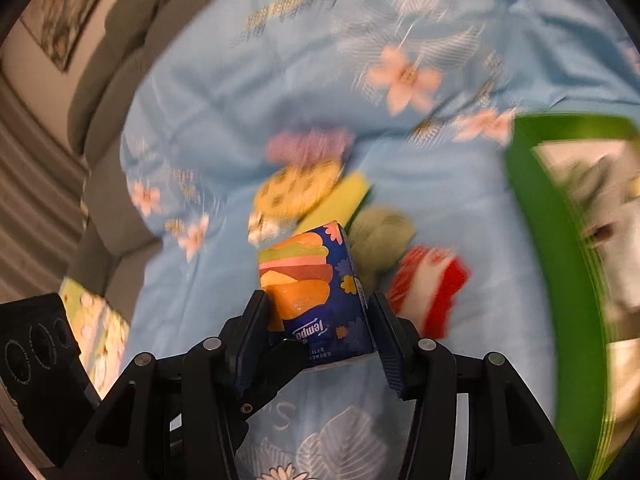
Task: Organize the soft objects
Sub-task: 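Carry the tissue pack into the green box and open the right gripper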
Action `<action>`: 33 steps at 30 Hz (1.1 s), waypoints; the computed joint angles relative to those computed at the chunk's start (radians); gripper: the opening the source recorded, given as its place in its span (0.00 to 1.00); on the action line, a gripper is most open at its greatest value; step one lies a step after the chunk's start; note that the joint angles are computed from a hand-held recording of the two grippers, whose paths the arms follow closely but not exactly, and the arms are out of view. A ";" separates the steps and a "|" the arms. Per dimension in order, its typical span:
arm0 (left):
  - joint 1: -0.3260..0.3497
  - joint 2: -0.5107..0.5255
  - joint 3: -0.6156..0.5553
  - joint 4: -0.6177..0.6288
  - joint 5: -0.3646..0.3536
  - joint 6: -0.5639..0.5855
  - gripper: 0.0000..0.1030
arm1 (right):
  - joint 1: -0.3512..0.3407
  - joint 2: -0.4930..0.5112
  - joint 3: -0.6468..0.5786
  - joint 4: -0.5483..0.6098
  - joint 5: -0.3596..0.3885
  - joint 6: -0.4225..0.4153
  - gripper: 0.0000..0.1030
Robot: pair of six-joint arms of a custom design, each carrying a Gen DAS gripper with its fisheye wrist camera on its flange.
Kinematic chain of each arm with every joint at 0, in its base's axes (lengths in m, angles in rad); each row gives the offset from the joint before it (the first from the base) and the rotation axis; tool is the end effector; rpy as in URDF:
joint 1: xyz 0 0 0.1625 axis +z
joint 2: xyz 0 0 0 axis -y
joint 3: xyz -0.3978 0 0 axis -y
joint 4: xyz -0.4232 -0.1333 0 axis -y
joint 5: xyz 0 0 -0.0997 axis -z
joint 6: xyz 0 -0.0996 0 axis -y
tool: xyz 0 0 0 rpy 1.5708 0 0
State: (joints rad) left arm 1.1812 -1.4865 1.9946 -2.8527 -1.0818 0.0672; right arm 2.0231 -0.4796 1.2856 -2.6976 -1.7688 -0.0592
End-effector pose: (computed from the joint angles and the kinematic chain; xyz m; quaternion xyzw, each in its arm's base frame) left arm -0.0370 -0.5642 0.3598 0.1145 0.8959 -0.3973 0.1625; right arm 0.4394 -0.6441 -0.0205 0.2332 -0.9544 0.1749 0.0647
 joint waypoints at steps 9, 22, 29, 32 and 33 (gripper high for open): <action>-0.074 0.175 -0.116 -0.056 -0.100 0.133 0.19 | -0.044 -0.128 0.107 -0.240 -0.047 0.047 0.53; -0.083 0.349 -0.252 0.150 -0.064 0.037 0.17 | -0.140 -0.160 0.057 -0.034 -0.146 0.203 0.53; -0.090 0.367 -0.246 0.140 -0.011 0.008 0.19 | -0.150 -0.144 0.037 0.015 -0.166 0.231 0.53; -0.086 0.347 -0.226 0.123 -0.034 0.001 0.25 | -0.150 -0.146 0.040 0.021 -0.170 0.250 0.53; -0.085 0.338 -0.216 0.110 -0.042 0.003 0.29 | -0.149 -0.150 0.048 0.009 -0.170 0.250 0.53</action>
